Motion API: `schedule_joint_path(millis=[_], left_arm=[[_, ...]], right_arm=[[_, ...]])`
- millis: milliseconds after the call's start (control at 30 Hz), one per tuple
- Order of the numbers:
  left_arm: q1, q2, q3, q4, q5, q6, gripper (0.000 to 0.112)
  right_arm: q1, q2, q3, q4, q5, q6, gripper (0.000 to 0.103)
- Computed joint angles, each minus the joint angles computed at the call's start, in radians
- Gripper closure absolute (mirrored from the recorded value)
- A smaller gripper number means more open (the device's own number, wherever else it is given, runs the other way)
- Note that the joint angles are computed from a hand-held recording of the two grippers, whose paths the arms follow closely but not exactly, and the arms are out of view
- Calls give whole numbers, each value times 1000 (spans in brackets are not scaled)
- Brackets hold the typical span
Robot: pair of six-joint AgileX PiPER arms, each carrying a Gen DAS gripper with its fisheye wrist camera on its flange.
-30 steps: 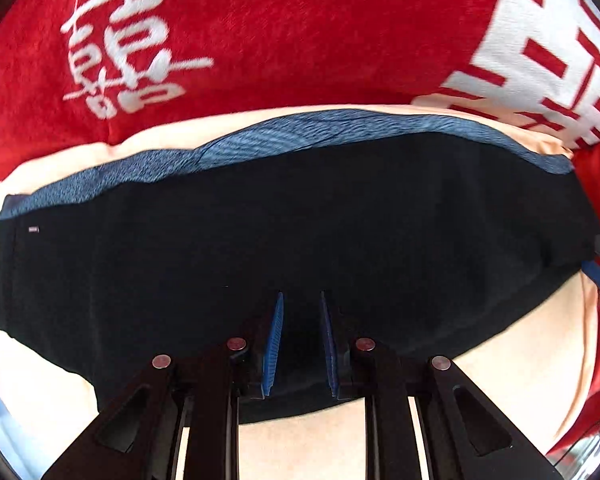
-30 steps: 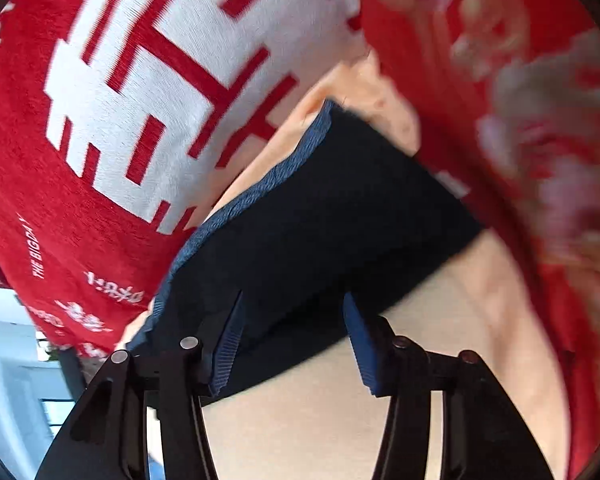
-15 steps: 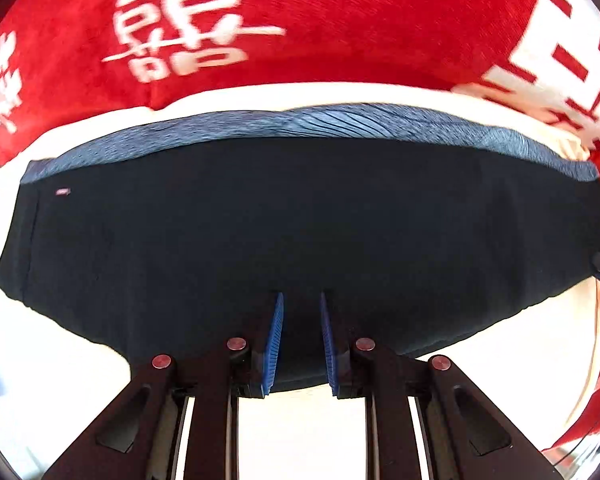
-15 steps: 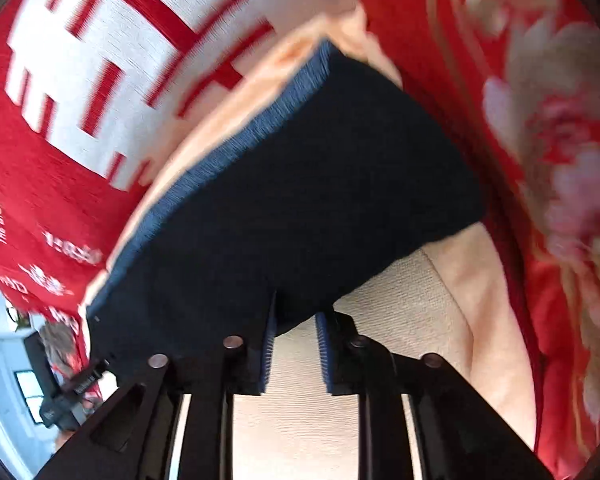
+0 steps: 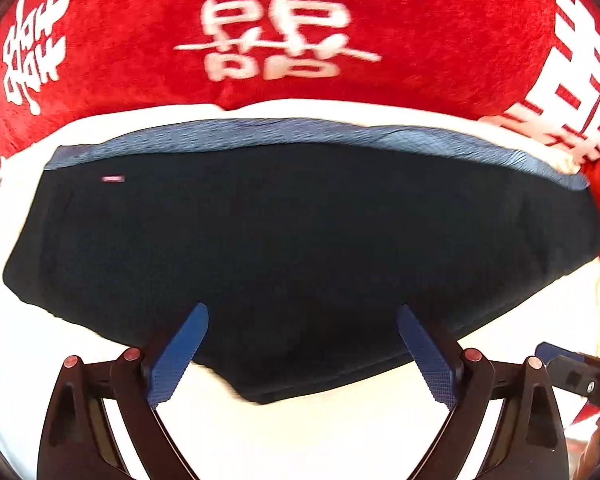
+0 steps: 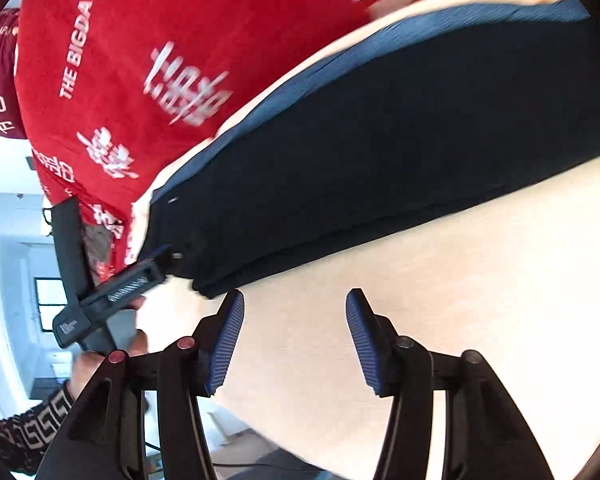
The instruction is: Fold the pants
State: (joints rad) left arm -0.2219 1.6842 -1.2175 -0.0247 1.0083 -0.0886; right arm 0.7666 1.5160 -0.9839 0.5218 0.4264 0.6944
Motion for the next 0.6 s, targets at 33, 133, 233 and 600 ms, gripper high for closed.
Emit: schedule_joint_path(millis=[33,133,233,600], left_arm=[[27,1,-7,-13,11,38,16],[150,-11,-17,2,18,150,16],[286,16,-46,0,11,247,16],[534,227,-170,15,-117,440,16]], right_arm=[[32,39,-27,-2,-27,32,45],[92,172,-125,119,-104,-18,45],[123,327,-278,225,-132,-101,45],[135,530,-463,364,-221,-148,49]])
